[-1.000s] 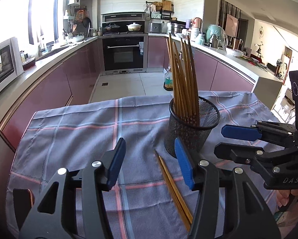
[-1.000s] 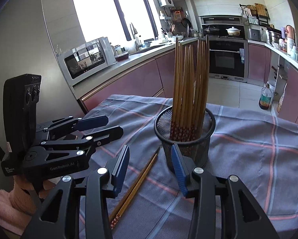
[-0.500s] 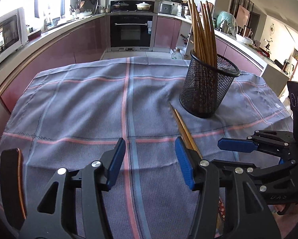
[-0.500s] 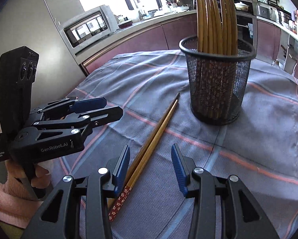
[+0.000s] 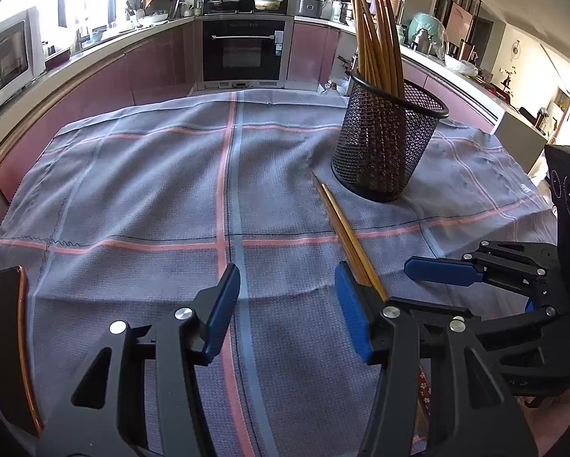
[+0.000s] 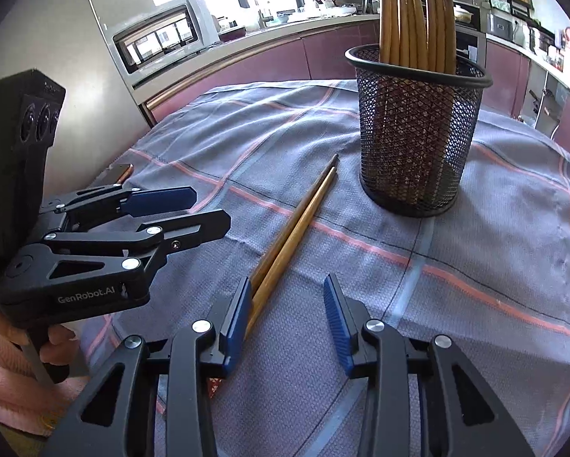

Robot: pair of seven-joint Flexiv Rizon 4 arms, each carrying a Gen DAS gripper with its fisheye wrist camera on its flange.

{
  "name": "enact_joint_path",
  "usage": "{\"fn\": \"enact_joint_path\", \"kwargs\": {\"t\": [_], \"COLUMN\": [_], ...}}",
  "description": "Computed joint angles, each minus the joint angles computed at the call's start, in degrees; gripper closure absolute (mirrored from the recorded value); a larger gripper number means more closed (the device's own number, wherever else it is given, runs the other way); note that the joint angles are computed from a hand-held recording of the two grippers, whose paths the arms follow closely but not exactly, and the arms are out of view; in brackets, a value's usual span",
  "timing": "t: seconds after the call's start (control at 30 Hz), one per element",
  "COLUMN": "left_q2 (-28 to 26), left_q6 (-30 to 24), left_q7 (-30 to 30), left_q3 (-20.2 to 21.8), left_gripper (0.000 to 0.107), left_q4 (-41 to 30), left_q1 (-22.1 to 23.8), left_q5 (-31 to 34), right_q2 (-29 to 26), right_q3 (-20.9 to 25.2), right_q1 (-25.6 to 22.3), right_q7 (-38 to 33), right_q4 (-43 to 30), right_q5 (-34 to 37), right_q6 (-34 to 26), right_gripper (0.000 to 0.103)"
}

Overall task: Organize utensils
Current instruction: 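Move both open grippers back down to the last chopsticks on the cloth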

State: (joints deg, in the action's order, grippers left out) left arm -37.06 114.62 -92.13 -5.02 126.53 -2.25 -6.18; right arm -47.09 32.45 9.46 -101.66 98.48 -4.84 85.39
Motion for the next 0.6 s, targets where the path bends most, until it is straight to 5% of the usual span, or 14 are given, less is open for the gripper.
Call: {"fn": "enact_joint_path", "kwargs": {"t": [0.4, 0.6], "left_q2": [-0.45, -0.82], "left_q6": [-1.08, -2.11], "left_q7": [1.34, 2.41], "left_q3": [-2.33, -3.02], "left_gripper": [0.055, 0.054], "left_q4": [-0.89, -1.40], "left_q1": [1.59, 1.73], "left_q5": [2.49, 3.53], "right_q2": [2.13, 1.03], "right_q3": [-5.01, -1.59], "right_q1": [2.73, -0.49], "right_q7": [2.59, 1.65], "right_q4": [1.69, 0.89], "right_q5": [-1.24, -0.35], "right_q6": [0.98, 0.17], "right_gripper": [0.074, 0.074]}}
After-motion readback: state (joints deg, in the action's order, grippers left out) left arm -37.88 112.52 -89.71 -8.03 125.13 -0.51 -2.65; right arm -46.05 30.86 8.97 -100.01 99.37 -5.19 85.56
